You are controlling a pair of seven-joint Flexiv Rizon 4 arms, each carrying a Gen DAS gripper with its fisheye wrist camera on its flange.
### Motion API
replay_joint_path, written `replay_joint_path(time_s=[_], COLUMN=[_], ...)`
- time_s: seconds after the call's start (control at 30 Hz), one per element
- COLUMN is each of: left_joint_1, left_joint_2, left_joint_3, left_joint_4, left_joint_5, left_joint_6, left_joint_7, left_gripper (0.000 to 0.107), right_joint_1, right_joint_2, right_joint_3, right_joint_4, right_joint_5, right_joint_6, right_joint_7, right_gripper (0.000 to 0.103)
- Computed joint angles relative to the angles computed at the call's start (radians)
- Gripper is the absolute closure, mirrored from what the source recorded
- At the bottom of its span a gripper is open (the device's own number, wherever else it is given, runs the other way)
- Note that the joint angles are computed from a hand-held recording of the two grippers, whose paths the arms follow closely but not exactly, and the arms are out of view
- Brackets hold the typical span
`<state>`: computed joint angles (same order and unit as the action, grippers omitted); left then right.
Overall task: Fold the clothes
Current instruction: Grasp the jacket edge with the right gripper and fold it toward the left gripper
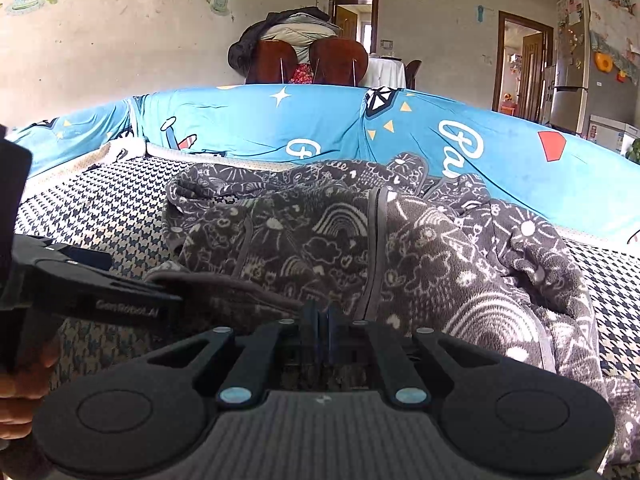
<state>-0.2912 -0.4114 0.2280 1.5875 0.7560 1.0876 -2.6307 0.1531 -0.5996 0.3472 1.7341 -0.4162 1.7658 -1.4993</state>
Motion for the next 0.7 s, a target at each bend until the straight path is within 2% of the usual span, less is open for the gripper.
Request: replay_joint_path(time_s=[0.07, 0.17, 0.23, 0.37, 0.5, 0.6, 0.63, 0.7], left_joint_1=[-0.015, -0.03, -0.026, -0.001, 0.012, 0.021, 0.022, 0.022], left_joint_2=[-0.013, -0.024, -0.027, -0.031, -0.042, -0.046, -0.047, -0.046], left_joint_3=[0.014, 0.025, 0.022, 0.01, 0.006, 0.005, 0.005, 0.009], left_joint_4=[-0.026, -0.061, -0.076, -0.092, -0.117, -0.132, -0.136, -0.141], left_joint_5=[0.023, 0.062, 0.071, 0.059, 0.049, 0.032, 0.028, 0.024], left_joint_6=[-0.033, -0.077, -0.093, -0.085, -0.079, -0.07, -0.067, -0.062], left_joint_7=[-0.021, -0.046, -0.056, -0.055, -0.033, -0.014, -0.007, 0.004], left_gripper=[0.005, 0.013, 0.017, 0.028, 0.03, 0.03, 0.03, 0.03], right_joint_1=[0.002, -0.012, -0.051, -0.234, -0.424, -0.49, -0.487, -0.437], right_joint_2=[-0.001, 0.0, -0.002, -0.034, -0.109, -0.157, -0.157, -0.128], right_joint_3=[-0.002, 0.012, 0.058, 0.285, 0.55, 0.668, 0.667, 0.603], right_joint_4=[-0.002, 0.007, 0.013, 0.028, 0.039, 0.029, 0.027, 0.025], right_joint_5=[0.0, -0.008, -0.019, -0.064, -0.081, -0.052, -0.052, -0.036], right_joint_6=[0.002, 0.007, 0.003, -0.046, -0.156, -0.257, -0.274, -0.283], right_joint_7=[-0.002, -0.011, -0.016, -0.061, -0.178, -0.263, -0.267, -0.26], right_gripper=[0.099, 0.099, 0.096, 0.093, 0.093, 0.093, 0.093, 0.093])
